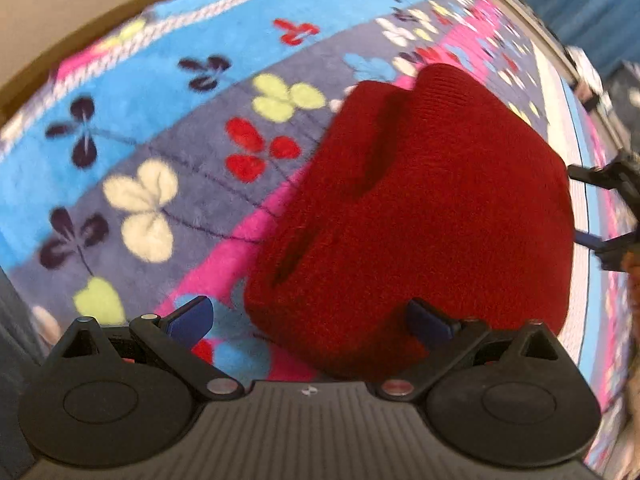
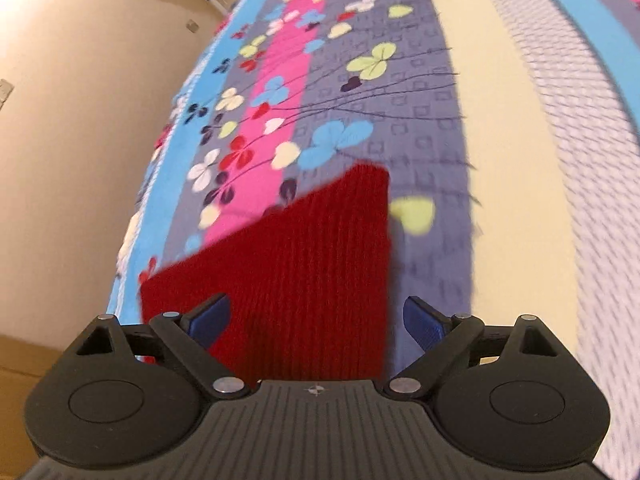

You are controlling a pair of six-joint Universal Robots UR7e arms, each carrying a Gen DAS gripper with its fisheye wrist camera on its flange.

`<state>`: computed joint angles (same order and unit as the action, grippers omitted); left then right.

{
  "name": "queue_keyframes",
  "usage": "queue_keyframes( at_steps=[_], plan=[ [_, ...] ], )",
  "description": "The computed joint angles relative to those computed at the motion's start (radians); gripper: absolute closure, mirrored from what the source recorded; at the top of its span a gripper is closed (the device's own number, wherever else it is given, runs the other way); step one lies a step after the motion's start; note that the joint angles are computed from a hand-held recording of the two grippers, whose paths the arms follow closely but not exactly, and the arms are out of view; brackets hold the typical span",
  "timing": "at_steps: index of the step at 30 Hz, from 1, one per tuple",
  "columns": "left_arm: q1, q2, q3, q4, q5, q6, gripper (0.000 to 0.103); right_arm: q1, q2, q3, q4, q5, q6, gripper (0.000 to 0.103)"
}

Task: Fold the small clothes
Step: 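Grasp the end of the folded sweater bundle with both grippers, then fold the bundle end over onto itself with both grippers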

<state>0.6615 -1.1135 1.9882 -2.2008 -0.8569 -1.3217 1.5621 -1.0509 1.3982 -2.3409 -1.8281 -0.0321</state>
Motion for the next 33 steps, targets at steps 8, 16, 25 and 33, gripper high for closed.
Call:
queue_keyframes(
  at_steps=[8,16,25,33],
  plan=[
    [0.076,0.014,0.067,-0.25,-0.051,0.03,0.001,-0.02,0.137,-0.131,0.091,0.055,-0.064,0.03],
    [0.177,0.182,-0.296,-0.149,-0.064,0.599,0.046,-0.122,-0.153,0.318,-0.382,0.14,0.054,0.068],
    [0.223,0.688,-1.059,0.147,-0.216,1.156,0.032,-0.212,-0.501,1.09,-1.143,0.126,0.634,0.056],
    [0.252,0.536,-0.829,-0.055,-0.267,1.017,0.006,-0.12,-0.56,0.915,-0.906,-0.082,0.35,0.018]
  ],
)
